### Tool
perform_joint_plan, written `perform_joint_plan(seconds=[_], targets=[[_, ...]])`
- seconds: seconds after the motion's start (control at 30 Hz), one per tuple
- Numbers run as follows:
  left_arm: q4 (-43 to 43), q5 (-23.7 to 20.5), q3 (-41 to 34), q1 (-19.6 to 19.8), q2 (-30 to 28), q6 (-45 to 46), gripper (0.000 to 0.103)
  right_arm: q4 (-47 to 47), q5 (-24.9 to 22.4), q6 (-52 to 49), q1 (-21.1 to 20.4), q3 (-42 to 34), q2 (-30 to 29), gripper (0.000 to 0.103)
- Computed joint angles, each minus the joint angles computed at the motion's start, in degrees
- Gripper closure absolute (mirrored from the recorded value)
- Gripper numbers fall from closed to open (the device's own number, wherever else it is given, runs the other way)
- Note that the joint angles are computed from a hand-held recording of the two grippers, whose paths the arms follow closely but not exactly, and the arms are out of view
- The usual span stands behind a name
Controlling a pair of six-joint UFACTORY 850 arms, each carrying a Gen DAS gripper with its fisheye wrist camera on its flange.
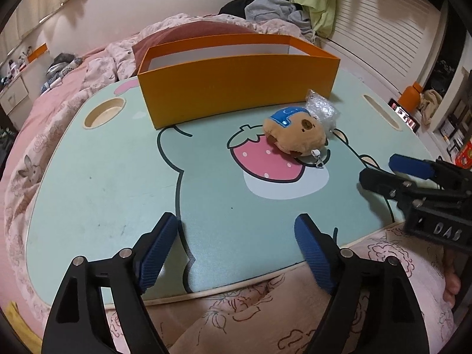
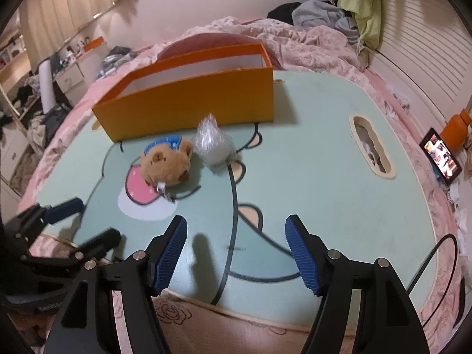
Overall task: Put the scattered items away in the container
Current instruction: 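Grasp the clear plastic bag with the right gripper while the left grasps the brown bear plush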
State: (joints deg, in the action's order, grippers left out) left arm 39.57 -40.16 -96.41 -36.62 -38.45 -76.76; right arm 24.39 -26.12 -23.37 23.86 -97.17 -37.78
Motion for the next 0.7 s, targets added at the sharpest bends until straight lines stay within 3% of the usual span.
perform_joint_plan(seconds=[0.13,0.3,0.43,0.57,0.67,0.7], targets=[[-0.2,-0.4,0.0,0.1,0.0,-0.5,0.014,0.6,0.0,-1.3,0.1,-1.7,-0.8,0.034],[-0.1,-0.5,0.1,0.1,-0.1,-0.6,0.013,-1.4,-2.6,0.1,0.5,-7.8,-4.5,0.035],[0.0,-0.5,0.0,0.1,-0.1,-0.7,0.013,-3.2,-3.5,2.9,0.5,-14.7,-8.5,0.042],[0.0,-0.5,0.1,0.1,-0.1,-0.7,0.013,-5.2,-9.5,4.0,0.7,-23.9,-14.3,0.047],[0.2,-0.5,0.2,0.1,0.0,-0.8,0.013,-3.3,-16.3,3.0,0.6,-30.5,-18.7,0.068],[0.2,-0.5,0.2,0.1,-0.1,-0.8,0.013,-4.3,-15.9,3.0,0.8,-30.5,-18.8,0.072]])
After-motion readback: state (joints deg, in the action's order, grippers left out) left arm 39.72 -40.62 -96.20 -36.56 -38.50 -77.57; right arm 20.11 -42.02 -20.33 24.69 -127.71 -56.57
